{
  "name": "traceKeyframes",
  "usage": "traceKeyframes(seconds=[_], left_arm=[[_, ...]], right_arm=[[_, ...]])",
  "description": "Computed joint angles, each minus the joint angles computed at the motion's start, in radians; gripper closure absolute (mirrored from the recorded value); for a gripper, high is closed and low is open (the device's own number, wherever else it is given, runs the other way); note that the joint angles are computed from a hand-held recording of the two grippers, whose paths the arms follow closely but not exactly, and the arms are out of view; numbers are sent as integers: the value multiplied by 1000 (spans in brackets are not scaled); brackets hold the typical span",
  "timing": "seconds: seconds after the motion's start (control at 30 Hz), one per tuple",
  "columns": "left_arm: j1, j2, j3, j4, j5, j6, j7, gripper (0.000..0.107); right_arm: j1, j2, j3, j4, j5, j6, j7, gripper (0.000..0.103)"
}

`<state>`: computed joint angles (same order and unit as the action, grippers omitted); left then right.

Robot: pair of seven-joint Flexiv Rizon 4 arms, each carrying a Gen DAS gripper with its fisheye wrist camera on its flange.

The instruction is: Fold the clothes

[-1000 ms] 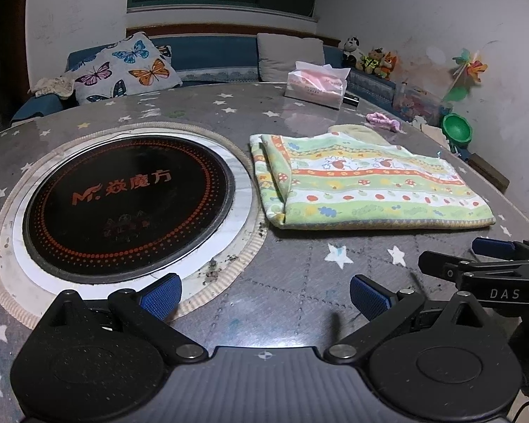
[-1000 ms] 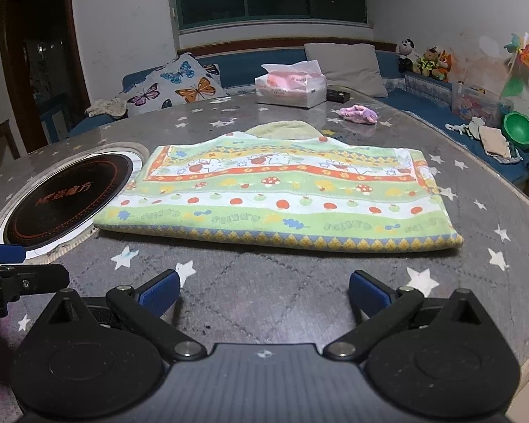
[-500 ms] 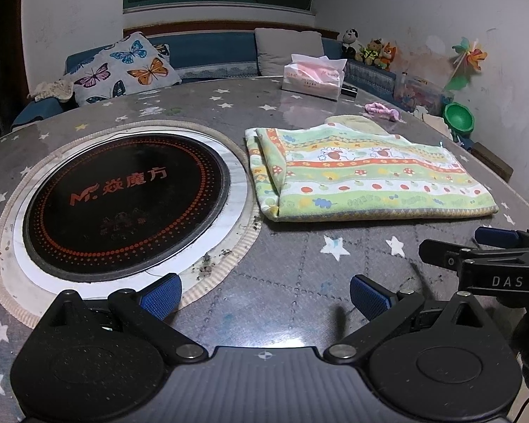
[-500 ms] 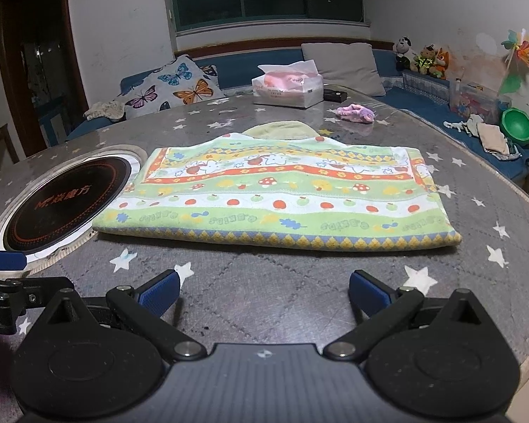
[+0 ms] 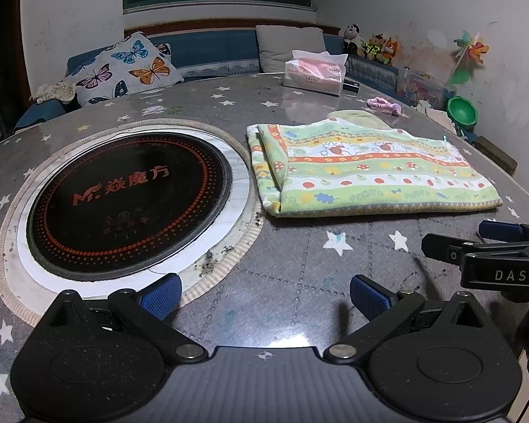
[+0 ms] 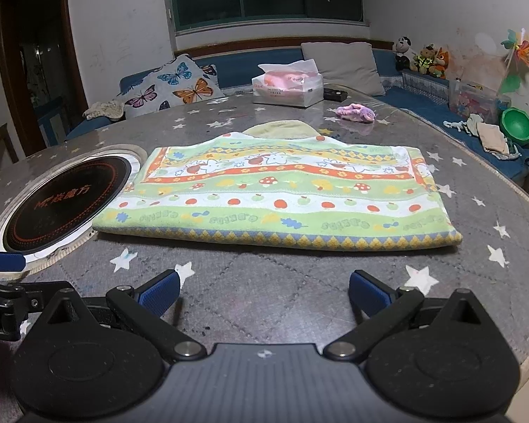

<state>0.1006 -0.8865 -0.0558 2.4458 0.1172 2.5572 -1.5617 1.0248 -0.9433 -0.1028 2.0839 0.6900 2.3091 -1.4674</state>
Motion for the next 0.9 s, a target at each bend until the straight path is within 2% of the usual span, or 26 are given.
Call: traceKeyframes(seconds=[0.9], left_arm=[[-19, 10, 5, -2, -20, -9, 6, 4]], right_arm=[[-5, 1, 4, -4, -8, -3, 4, 0]])
